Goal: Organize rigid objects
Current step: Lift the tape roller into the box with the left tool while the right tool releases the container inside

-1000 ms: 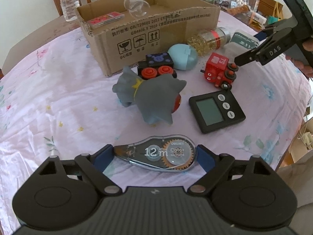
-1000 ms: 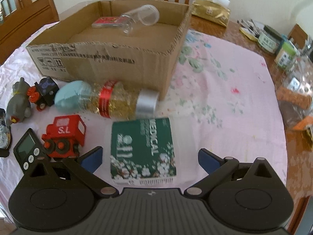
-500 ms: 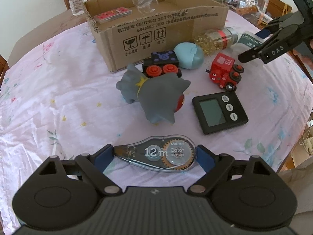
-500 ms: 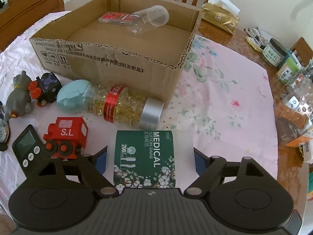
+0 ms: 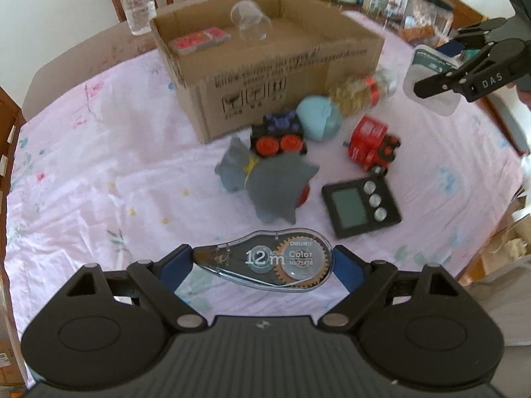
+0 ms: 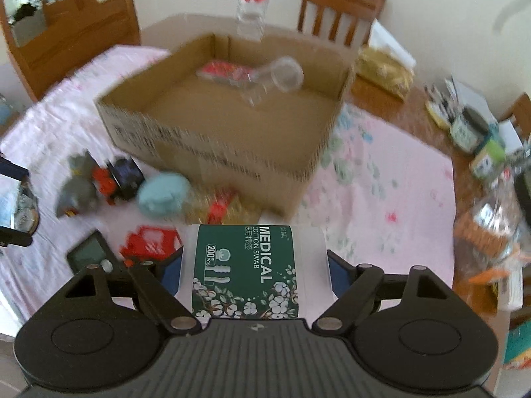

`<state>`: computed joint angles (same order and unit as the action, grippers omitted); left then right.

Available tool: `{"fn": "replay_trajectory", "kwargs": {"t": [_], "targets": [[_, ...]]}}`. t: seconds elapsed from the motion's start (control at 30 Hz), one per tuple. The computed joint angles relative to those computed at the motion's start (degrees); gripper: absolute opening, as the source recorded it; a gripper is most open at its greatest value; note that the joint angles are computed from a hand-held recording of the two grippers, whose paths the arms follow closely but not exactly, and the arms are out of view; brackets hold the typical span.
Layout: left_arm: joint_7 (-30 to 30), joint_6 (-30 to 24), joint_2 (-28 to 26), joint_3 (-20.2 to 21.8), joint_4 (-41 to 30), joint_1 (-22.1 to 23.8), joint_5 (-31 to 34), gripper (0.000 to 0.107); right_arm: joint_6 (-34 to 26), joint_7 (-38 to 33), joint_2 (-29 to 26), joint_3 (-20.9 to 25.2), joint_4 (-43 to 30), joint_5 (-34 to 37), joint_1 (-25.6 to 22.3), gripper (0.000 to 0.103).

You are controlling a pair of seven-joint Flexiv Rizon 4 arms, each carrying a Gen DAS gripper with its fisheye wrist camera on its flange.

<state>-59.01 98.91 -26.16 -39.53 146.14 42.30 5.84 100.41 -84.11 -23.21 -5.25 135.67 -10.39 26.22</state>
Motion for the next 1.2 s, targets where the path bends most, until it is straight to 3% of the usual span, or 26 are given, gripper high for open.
{"fn": "replay_trajectory", "kwargs": {"t": [0.17,0.3,0.37,0.63,0.7,0.77,0.87,1.1,1.2], "targets": [[-0.59,-1.11,1.62,-9.15,-0.37,7.63,-0.60,0.090,0.22,-1.89,0.94,8.69,-3.75,-2.70,-9.24,0.086],[-1.61,-0.80,2.18,-11.86,-2.05,9.12,-0.69,0.090,0.13,-2.36,-1.32,14.08,-8.85,-4.64,-14.93,0.086],[-1.99,-0.77,2.55,-12.10,-3.19,8.77,-0.83,0.090,-0.03,-2.34,-3.01,13.63,-11.45,-5.22,-14.61,0.086],[-1.65,0.45,3.18,-6.61,-8.30,1.77,-2.05,0.090,-2.82,-2.71,-9.20,16.97,-19.68,-7.04,-17.52,0.086],[-1.48,0.44,2.96,-4.76,-9.66,-0.29,-2.61,0.090,-3.42,-3.27,-10.31,18.55,-20.88,-7.26,-18.88,0.091],[-1.24,0.23,2.44,-3.07,-11.09,-2.22,-3.33,0.090,-2.58,-3.06,-10.50,17.47,-20.82,-6.74,-17.92,0.103],[-0.64,-0.48,1.40,-0.78,-13.44,-5.04,-4.69,0.090,-2.04,-2.51,-10.35,19.03,-20.24,-6.12,-19.39,0.103],[2.60,-1.92,-1.87,2.35,-18.77,-10.27,-7.13,0.090,-0.34,0.92,-6.97,17.69,-15.25,-3.77,-18.46,0.103],[4.10,-2.65,-3.77,4.59,-21.95,-13.62,-8.47,0.090,1.65,3.50,-5.06,11.17,-12.09,-1.33,-12.19,0.103]]}}
